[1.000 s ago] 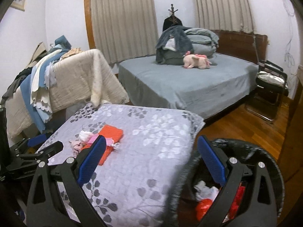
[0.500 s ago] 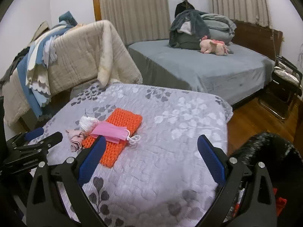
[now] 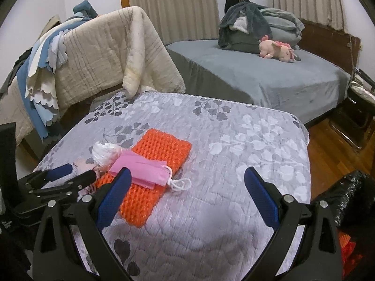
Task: Collect trash
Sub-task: 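Grasp the pale pink cloth with the left tool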
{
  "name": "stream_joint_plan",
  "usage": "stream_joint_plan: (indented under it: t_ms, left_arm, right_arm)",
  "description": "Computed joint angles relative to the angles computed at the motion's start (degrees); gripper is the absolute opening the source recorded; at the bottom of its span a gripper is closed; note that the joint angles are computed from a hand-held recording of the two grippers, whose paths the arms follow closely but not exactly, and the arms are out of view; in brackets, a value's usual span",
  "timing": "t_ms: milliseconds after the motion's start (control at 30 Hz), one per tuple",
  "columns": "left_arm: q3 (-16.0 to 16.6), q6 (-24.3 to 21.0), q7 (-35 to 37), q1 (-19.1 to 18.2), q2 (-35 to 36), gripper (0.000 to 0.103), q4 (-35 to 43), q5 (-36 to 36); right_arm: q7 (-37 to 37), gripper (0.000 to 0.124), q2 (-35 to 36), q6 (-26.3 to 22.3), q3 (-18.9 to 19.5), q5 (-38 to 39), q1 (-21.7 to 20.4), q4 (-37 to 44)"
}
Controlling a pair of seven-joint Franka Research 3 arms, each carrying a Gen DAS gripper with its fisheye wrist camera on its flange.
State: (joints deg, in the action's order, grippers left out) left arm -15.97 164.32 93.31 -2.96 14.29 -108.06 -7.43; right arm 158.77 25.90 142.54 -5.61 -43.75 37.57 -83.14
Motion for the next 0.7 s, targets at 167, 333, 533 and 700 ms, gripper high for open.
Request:
stream_joint_plan:
  t_ms: [167, 333, 533, 700]
  left_arm:
    - [-0.04, -0.89, -0.26, 0.15, 0.93, 0.058, 0.97, -0.44]
    - [-0.70, -1.07, 0.59, 1.54, 0.42, 0.045, 0.46, -2.98]
    - [0.60, 0.57, 0.20, 1.74, -2.01, 0.044, -1.84, -3.11]
    - [3.49, 1.75, -2.70, 1.54, -3.32, 0.044, -3.29, 0.93]
  right_arm:
    - [-1.38, 0.094, 1.56, -0.17, 0.05, 1.23, -0.11, 2.00]
    - [-3.14, 0.094, 3.34, 0.03, -0.24, 2.62, 0.25, 4.55]
    - [-8.31, 0.094, 7.90, 0.33, -0.30, 6.25, 0.74, 11.47]
    - [-13.81, 0.094, 14.19, -0.46, -0.83, 11.05, 1.44, 20.98]
